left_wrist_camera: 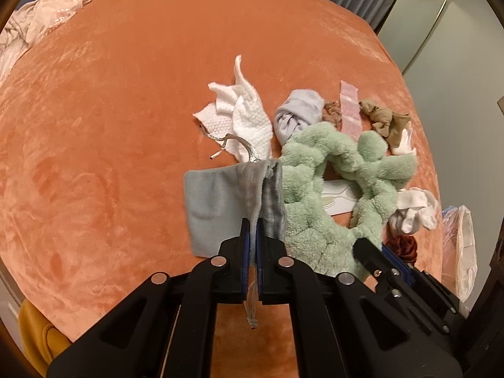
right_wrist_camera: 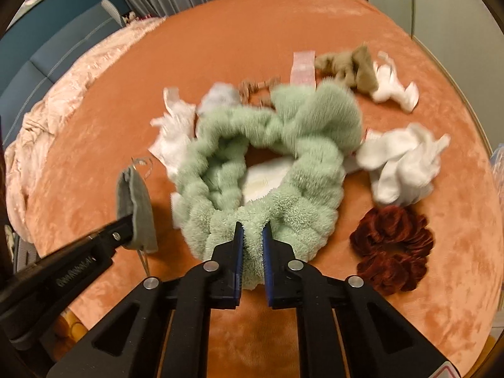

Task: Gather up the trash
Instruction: 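Grasp the grey pouch with the left tool while the right tool grasps the green scrunchie, then carry the grey pouch and green scrunchie over the wastebasket with both tools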

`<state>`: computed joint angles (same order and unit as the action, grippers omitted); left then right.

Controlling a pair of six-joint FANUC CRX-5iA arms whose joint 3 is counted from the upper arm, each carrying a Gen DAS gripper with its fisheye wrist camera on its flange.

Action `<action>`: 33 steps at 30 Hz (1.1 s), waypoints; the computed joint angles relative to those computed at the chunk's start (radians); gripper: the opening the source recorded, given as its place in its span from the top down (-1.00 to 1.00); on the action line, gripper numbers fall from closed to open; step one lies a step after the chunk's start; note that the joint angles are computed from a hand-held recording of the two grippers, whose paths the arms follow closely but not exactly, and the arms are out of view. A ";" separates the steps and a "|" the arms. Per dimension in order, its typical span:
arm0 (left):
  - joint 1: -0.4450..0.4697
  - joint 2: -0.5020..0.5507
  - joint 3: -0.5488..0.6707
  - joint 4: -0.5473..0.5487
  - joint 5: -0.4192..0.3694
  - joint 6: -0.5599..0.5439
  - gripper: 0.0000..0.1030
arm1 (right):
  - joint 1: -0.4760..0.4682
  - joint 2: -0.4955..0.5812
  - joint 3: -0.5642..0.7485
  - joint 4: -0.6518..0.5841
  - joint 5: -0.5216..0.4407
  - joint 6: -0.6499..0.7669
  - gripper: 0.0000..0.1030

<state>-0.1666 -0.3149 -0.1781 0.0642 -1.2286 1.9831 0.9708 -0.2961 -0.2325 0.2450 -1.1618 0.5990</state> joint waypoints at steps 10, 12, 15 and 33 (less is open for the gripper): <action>-0.112 0.044 0.226 -0.043 -0.044 0.021 0.94 | -0.053 -0.076 0.129 0.099 0.005 0.008 0.81; -0.138 0.058 0.276 -0.046 -0.048 0.018 0.94 | -0.075 -0.089 0.167 0.111 -0.003 0.028 0.81; -0.169 0.095 0.355 -0.006 -0.054 -0.005 0.94 | -0.093 -0.101 0.214 0.157 -0.027 0.057 0.82; -0.546 0.540 0.936 0.052 -0.103 -0.007 0.94 | -0.596 -0.236 0.352 0.111 -0.137 0.328 0.82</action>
<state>-0.7123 0.2246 0.7576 0.1158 -1.3316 1.9765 0.3745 -0.5316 0.1191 0.3556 -1.2989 0.9268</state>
